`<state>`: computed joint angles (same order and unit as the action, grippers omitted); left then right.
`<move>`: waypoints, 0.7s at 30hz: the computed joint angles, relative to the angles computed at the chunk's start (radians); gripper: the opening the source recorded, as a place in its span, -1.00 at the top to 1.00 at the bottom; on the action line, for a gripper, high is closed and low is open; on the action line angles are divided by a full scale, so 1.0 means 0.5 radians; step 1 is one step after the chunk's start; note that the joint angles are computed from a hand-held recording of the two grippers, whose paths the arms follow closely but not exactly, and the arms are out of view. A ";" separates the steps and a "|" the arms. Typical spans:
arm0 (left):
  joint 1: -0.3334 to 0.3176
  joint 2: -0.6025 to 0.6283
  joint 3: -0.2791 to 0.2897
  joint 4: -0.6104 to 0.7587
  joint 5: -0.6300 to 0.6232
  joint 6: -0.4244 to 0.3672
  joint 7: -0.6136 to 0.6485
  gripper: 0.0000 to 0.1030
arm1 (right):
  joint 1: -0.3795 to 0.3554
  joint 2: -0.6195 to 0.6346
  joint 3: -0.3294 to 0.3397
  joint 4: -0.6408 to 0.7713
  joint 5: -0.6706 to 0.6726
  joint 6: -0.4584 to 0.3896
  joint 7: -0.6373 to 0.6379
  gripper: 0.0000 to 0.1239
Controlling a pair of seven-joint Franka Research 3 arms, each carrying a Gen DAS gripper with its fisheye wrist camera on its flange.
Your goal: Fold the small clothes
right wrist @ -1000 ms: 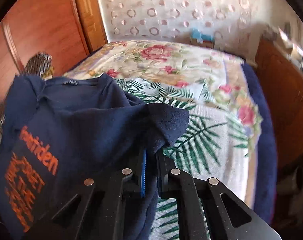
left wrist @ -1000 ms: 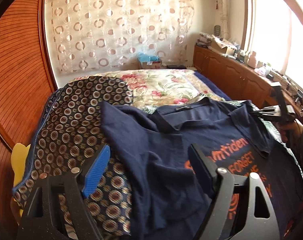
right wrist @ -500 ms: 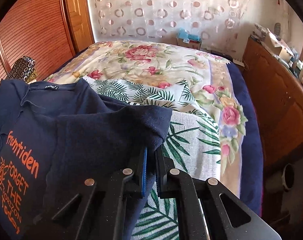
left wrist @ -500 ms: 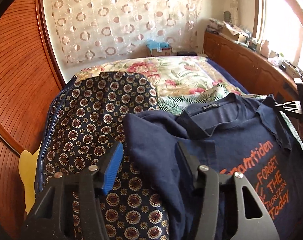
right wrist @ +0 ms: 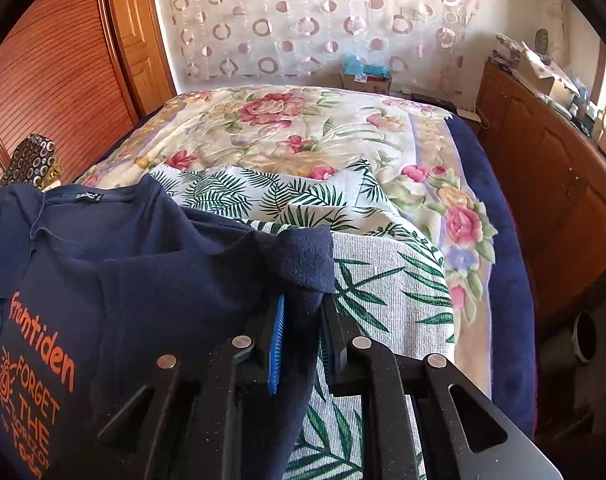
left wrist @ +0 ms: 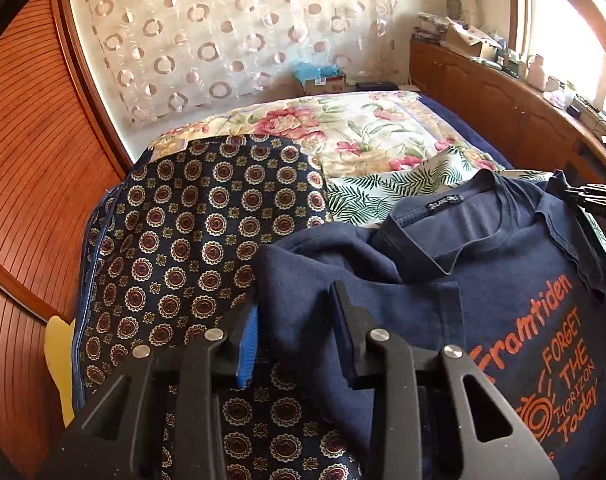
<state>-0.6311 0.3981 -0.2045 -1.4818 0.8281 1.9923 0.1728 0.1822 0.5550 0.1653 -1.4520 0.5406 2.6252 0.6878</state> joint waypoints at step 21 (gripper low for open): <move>-0.436 -0.180 -0.157 -0.080 0.656 -0.096 -0.488 0.91 | -0.346 -1.156 0.170 -1.242 1.637 -0.118 -1.639 0.92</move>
<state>-0.8492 0.3083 -0.2828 -1.5216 1.1561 1.9442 -0.0712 0.0092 -0.0232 0.2504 -2.0731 1.3594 2.5661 -0.1318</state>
